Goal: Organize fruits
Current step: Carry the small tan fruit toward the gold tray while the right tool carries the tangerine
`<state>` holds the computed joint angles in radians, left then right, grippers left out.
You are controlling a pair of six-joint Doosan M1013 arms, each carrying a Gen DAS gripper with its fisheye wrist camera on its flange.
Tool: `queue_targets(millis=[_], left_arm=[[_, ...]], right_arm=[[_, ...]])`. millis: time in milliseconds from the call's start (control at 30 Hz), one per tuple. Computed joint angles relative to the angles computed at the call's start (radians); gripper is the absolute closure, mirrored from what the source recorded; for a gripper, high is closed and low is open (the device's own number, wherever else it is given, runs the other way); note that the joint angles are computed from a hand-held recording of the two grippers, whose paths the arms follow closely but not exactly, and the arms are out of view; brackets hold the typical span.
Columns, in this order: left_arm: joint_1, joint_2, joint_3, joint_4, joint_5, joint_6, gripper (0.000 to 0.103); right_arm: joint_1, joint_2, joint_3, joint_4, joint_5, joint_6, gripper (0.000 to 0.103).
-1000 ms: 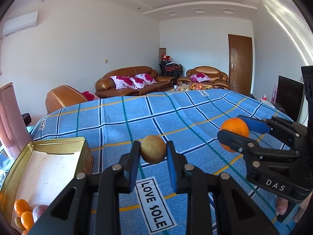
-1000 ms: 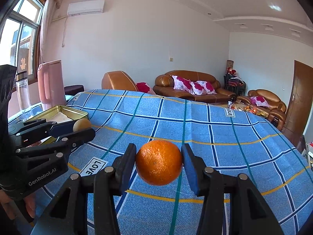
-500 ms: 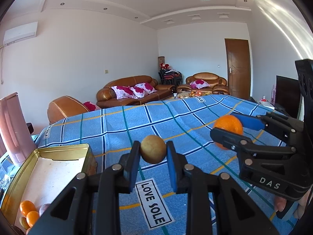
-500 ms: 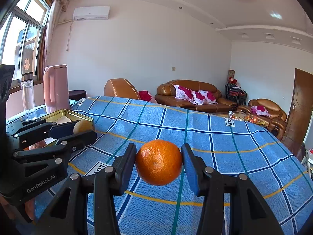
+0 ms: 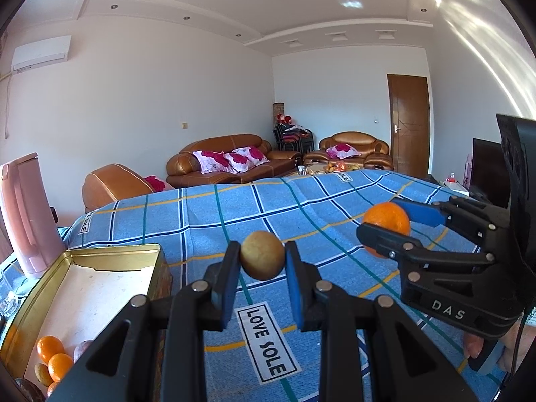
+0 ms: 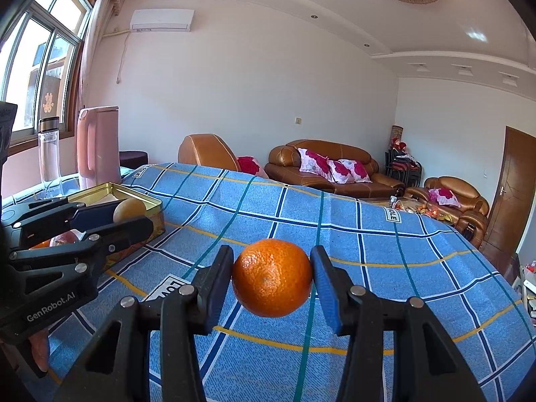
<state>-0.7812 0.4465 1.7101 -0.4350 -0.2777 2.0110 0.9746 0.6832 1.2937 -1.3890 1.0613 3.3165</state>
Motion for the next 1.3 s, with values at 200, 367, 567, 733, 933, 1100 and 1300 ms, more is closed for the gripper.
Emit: queue_targets(millis=[200,367,567,733,933,1100,1300], left_arm=[[0.006,-0.002,0.004,0.031,0.005,-0.039,0.075],[0.011,-0.009,0.015,0.020,-0.003,-0.032,0.075],[0.019,-0.022,0.035,0.014,-0.011,-0.037,0.075],[0.031,-0.033,0.054,0.069,-0.016,-0.098,0.075],[0.042,-0.048,0.078,0.076,-0.030,-0.111,0.075],[0.052,-0.061,0.099,0.091,-0.040,-0.134,0.075],[0.065,-0.075,0.118,0.100,-0.045,-0.151,0.075]], right_arm=[[0.003,0.008,-0.015,0.004,0.010,-0.022,0.053],[0.006,0.009,-0.019,0.008,0.005,-0.016,0.053],[0.016,0.016,-0.029,0.003,-0.015,-0.001,0.053],[0.023,0.029,-0.054,0.011,-0.029,-0.017,0.053],[0.027,0.045,-0.084,0.018,-0.049,-0.036,0.053],[0.030,0.063,-0.116,0.027,-0.066,-0.068,0.053],[0.034,0.084,-0.156,0.037,-0.091,-0.110,0.053]])
